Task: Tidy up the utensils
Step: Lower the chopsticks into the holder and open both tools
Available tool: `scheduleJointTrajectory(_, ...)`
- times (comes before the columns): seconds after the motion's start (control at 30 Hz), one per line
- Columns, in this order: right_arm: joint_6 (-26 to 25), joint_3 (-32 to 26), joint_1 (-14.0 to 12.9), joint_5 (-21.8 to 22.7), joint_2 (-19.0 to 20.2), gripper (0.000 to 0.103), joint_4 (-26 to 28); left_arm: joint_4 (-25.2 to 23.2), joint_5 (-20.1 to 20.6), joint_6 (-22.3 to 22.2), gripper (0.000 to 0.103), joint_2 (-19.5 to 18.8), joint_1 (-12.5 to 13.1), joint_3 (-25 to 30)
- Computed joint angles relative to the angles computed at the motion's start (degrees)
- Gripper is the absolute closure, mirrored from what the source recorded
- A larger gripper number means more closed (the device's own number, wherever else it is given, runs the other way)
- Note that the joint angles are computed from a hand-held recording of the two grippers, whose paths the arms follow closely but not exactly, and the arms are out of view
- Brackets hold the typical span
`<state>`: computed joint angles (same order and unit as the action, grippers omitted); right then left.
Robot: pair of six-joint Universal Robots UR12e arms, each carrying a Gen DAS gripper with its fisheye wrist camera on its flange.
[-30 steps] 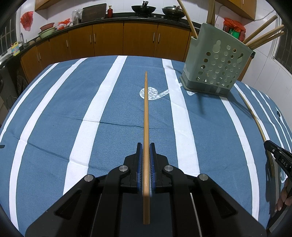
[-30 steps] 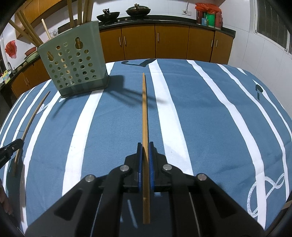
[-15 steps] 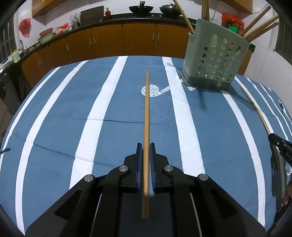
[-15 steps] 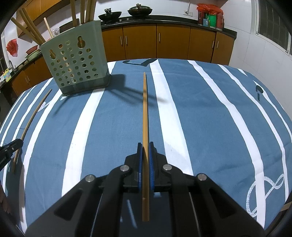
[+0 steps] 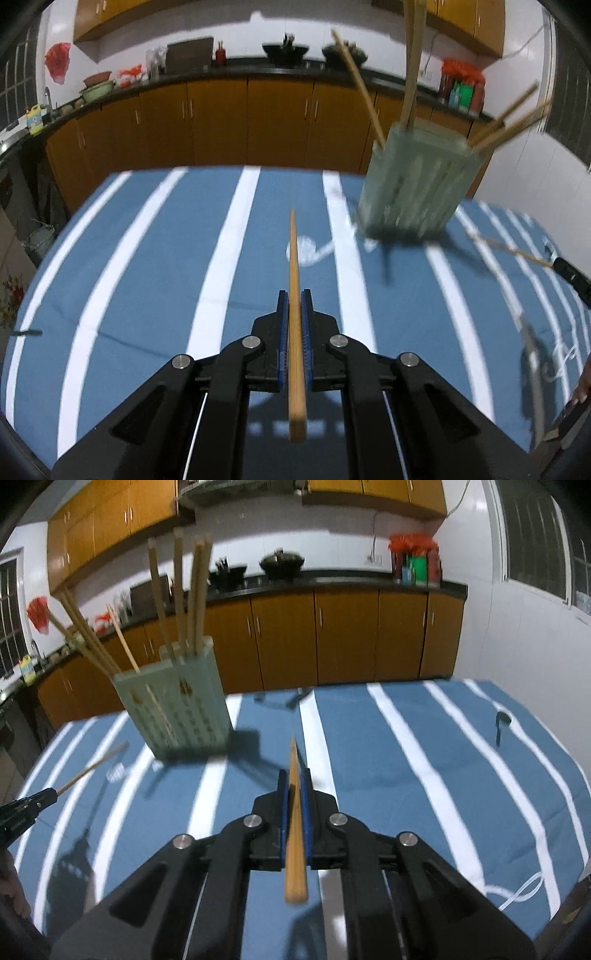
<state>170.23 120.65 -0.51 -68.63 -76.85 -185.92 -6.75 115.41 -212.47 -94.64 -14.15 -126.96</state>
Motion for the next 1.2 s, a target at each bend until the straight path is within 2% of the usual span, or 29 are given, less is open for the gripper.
scheduleJointTrajectory(0.2,1.1,-0.1,-0.3,1.8,-0.8,0.095,-2.3,4.5,1.0,0.9,0.096,1.2,-0.1,0.3)
scheduleJointTrajectory(0.47,2.1,-0.4,-0.4,3.1,-1.3,0.095,-3.3,6.6,2.6,3.1,0.096,1.3,-0.4,1.4)
scheduleJointTrajectory(0.7,4.6,-1.8,-1.2,8.9,-2.6,0.095,-7.2,10.6,3.3,7.2,0.096,1.7,-0.8,3.4)
scheduleJointTrajectory(0.83,7.0,-3.1,-1.6,14.3,-3.5,0.095,-8.8,13.1,3.0,9.9,0.096,1.6,-1.2,5.2)
scheduleJointTrajectory(1.03,12.8,-6.2,-0.9,17.7,-2.9,0.095,-16.8,18.9,3.6,14.5,0.096,-0.3,-2.0,9.4)
scheduleJointTrajectory(1.2,16.4,-9.4,0.8,16.2,-0.8,0.095,-22.8,25.7,4.6,16.5,0.096,-2.7,-1.9,12.7)
